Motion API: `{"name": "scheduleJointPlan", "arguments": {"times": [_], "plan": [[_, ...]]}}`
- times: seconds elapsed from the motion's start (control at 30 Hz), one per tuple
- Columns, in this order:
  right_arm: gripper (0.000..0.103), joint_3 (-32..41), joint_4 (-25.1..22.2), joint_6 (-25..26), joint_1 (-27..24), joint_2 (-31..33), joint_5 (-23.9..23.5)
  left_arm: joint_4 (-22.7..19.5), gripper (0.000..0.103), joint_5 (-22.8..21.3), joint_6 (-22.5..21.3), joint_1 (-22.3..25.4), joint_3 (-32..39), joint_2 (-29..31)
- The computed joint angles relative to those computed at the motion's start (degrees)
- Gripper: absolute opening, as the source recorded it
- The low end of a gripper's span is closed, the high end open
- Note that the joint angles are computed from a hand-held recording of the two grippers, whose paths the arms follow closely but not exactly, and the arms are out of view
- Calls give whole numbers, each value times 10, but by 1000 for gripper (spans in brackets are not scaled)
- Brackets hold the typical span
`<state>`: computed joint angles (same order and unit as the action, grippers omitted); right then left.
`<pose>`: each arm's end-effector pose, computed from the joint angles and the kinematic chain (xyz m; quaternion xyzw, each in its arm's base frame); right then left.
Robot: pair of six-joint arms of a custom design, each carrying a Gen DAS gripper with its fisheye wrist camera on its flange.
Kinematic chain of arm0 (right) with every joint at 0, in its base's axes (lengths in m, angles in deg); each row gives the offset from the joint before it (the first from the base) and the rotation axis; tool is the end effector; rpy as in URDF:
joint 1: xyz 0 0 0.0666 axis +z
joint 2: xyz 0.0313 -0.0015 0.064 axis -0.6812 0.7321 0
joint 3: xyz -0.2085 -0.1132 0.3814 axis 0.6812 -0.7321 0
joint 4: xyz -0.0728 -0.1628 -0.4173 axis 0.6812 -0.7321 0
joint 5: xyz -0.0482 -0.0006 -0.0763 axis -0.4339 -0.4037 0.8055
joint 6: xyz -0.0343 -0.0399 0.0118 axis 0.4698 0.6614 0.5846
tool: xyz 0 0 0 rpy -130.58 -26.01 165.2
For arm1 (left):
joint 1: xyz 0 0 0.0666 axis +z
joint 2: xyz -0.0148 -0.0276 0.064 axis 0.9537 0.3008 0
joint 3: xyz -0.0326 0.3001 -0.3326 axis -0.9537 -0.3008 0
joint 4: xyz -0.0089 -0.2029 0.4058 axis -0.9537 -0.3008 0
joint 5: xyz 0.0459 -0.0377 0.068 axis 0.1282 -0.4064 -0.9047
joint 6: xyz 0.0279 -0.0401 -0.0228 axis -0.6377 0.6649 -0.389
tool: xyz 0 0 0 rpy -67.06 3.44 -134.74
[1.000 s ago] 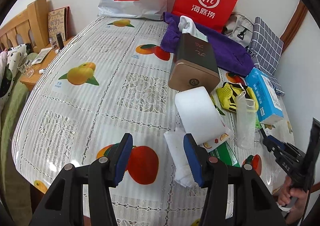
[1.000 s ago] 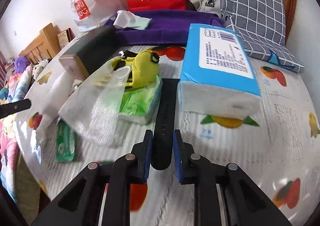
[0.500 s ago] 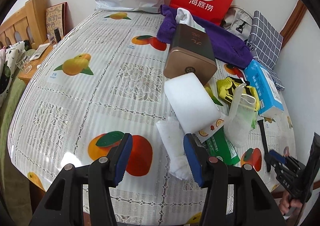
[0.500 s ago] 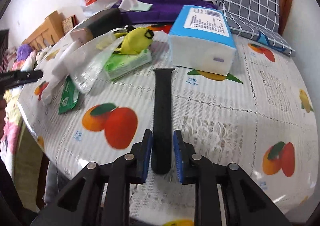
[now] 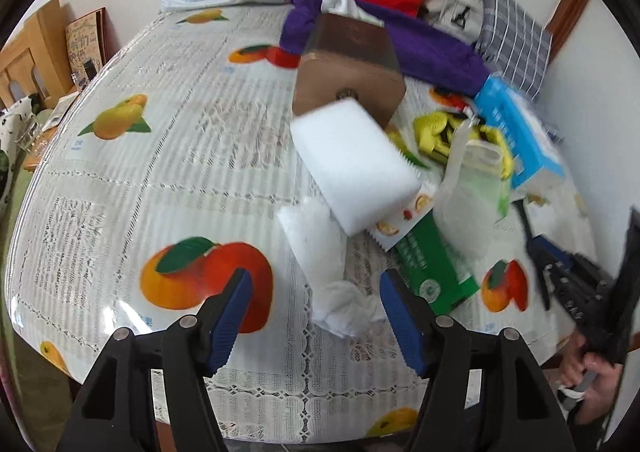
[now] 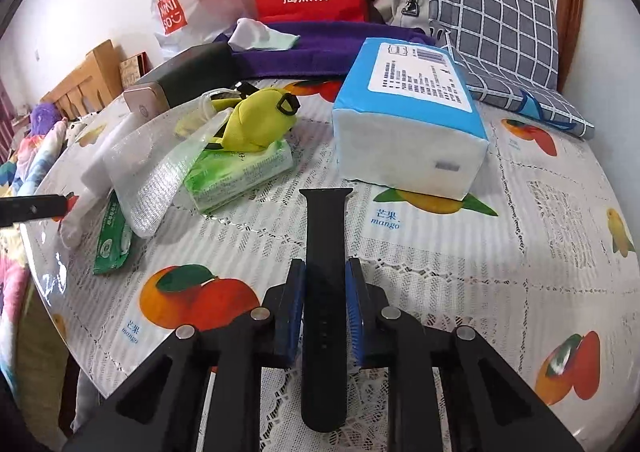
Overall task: Organize soft objects
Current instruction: 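Move the left tool to the white cloth while the right tool grasps another black strap, then grasp the white cloth with the left tool while the right tool lifts the strap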
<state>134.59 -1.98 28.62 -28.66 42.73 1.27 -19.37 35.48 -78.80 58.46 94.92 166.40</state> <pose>0.5818 0.1407 0.3281 0.0908 0.9424 0.0113 0.3218 0.6982 -0.1821 0.3722 0.1683 0.9582 -0.1161 0.2002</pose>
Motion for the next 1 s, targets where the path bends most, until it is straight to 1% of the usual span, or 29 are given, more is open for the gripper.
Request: {"name": "scheduleJointPlan", "arguments": {"times": [0.07, 0.17, 0.2, 0.23, 0.27, 0.3, 0.33, 0.37, 0.4, 0.47, 0.67, 0.73, 0.93, 1.0], "plan": [[20, 2, -9, 4, 3, -1, 7, -2, 64, -15, -5, -6, -1, 3], [20, -7, -13, -2, 1, -12, 0, 12, 64, -37, -12, -13, -9, 2], [20, -11, -12, -5, 0, -16, 1, 21, 59, -40, -13, -14, -13, 0], [20, -15, -12, -8, -1, -21, 2, 27, 50, -42, -14, -15, -15, -1], [20, -20, -11, -12, -3, -26, 4, 34, 44, -54, -16, -16, -18, -2], [20, -24, -10, -15, -4, -31, 7, 37, 29, -68, -16, -17, -18, -2], [20, -27, -10, -18, -5, -35, 9, 38, 20, -78, -16, -18, -16, 0], [20, -31, -9, -21, -6, -39, 9, 32, 20, -75, -14, -16, -11, 2], [20, -34, -8, -24, -8, -43, 9, 27, 17, -71, -14, -14, -7, 4], [20, -39, -8, -27, -10, -49, 10, 18, 16, -72, -12, -11, -2, 5], [20, -39, -2, -29, -13, -61, 8, 20, 16, -85, 2, -1, 2, -4], [20, -38, -1, -27, -13, -63, 8, 24, 16, -81, 10, 3, 3, -10], [20, -30, -4, -22, -13, -69, 10, 48, 16, -59, 14, 8, 1, -29], [20, -28, -5, -21, -13, -72, 13, 50, 16, -57, 14, 6, 4, -33]]}}
